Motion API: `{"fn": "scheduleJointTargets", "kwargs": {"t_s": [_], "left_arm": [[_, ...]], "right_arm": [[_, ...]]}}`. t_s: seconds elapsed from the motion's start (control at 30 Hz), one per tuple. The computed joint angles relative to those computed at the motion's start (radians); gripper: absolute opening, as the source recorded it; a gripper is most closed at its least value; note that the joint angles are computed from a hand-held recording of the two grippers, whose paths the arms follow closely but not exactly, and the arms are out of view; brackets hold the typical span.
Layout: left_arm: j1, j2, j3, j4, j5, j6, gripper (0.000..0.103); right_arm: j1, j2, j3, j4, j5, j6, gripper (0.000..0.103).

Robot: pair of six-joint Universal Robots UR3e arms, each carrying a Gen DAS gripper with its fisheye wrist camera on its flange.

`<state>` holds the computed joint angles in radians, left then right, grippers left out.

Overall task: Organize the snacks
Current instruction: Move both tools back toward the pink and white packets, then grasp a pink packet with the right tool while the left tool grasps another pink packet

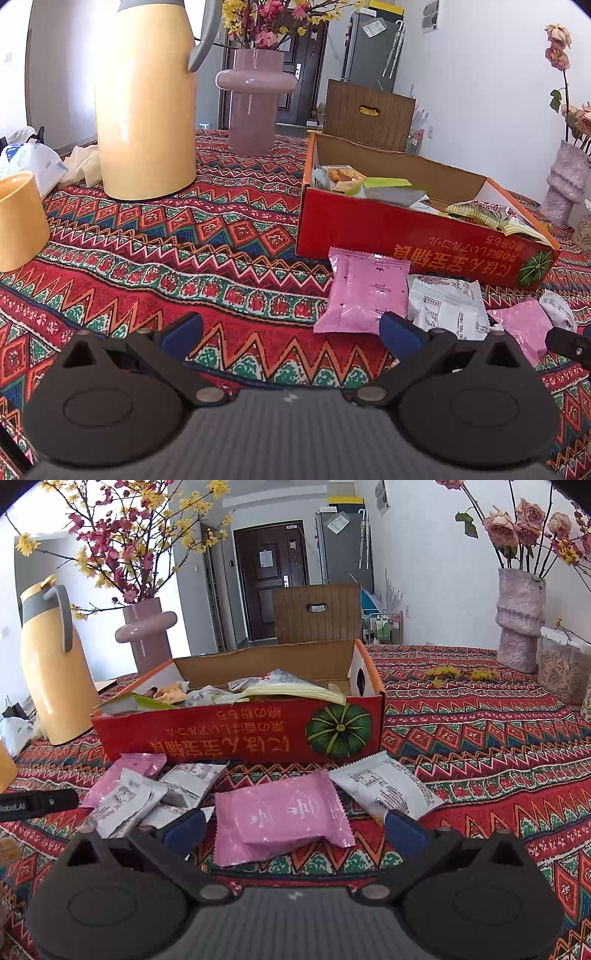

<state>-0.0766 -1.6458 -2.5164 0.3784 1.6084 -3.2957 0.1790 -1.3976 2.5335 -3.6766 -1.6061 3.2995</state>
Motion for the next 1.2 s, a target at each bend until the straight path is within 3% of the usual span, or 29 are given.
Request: {"fn": "scheduleJointTargets", "kwargs": {"t_s": [0.5, 1.2], "left_arm": [[0.045, 0.01, -0.019, -0.002, -0.065, -0.017, 0.103], [0.051, 0.014, -0.018, -0.015, -0.071, -0.026, 0.103]], "right_arm": [[0.001, 0.085, -0.279, 0.36, 0.039, -0.099, 0.103], [0.007, 0.165, -0.314, 0.313, 0.007, -0.098, 0.103]]}}
